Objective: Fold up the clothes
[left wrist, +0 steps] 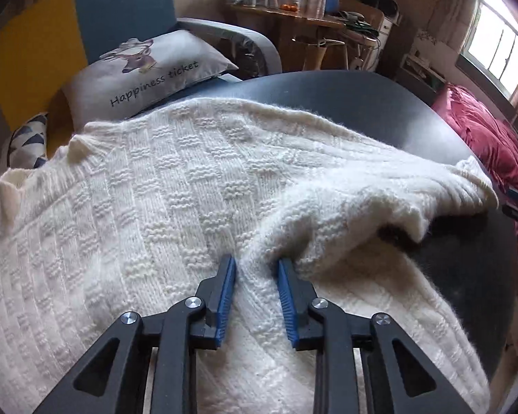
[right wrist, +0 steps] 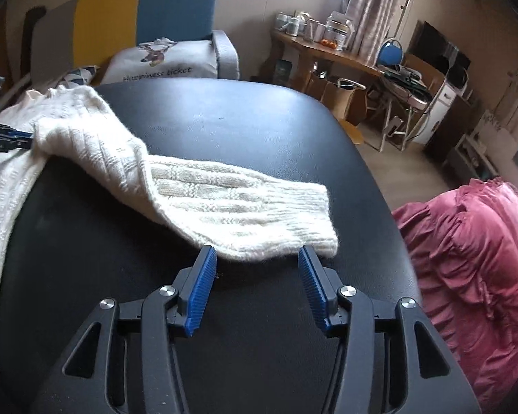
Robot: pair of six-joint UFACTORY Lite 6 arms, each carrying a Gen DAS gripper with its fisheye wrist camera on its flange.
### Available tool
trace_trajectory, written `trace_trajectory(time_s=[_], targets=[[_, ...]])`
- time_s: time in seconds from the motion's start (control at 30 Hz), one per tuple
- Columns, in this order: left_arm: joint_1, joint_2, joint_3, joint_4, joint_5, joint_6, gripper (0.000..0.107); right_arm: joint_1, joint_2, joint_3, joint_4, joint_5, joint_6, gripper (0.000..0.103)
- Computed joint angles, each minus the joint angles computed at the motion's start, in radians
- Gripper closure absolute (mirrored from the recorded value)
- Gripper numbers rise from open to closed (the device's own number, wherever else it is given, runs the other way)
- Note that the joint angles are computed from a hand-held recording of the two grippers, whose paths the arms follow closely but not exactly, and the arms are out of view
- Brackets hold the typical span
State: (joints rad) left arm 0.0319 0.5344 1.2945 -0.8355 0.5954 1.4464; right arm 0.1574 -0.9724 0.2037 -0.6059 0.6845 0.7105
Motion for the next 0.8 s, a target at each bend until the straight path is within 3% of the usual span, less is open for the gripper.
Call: trace_trajectory(time_s=[0.1,0.2,0.33,0.37,0.4,0.57,0.8], targets=[[0.013,0.017,0.023,0.011,0.031,-0.016,0.081,0.01,0.014,-0.005,0.055,-0.043,-0.09,0.05],[0.02,0.022,0.026,0.006,0.042,-0.007,0.081,0.113,0.128,0.013,-0.111,-0.065,0.069,0.05],[0.02,0.016,0.011,-0.013,0.034,0.017,0.081,0.044,0.353,0.069,-0.263,-0.191,0.146,0.051],[0.019,0.017,0.01,-0.018,0.031,0.021,0.081,0.049,0.424,0.089,-0.333,-0.182,0.207,0.078],[0.02,0.02,0.011,-0.02,0.031,0.022,0.081,0.058,0.469,0.102,-0.362,-0.174,0.239,0.094],[0.025,0.001,-0.01,-0.029,0.031,0.038,0.081,0.134,0.421,0.158,-0.265,-0.045,0.154,0.096],[0.034,0.019,0.0,-0.054,0.048,0.069,0.081,0.305,0.325,0.428,-0.112,0.302,-0.087,0.097]])
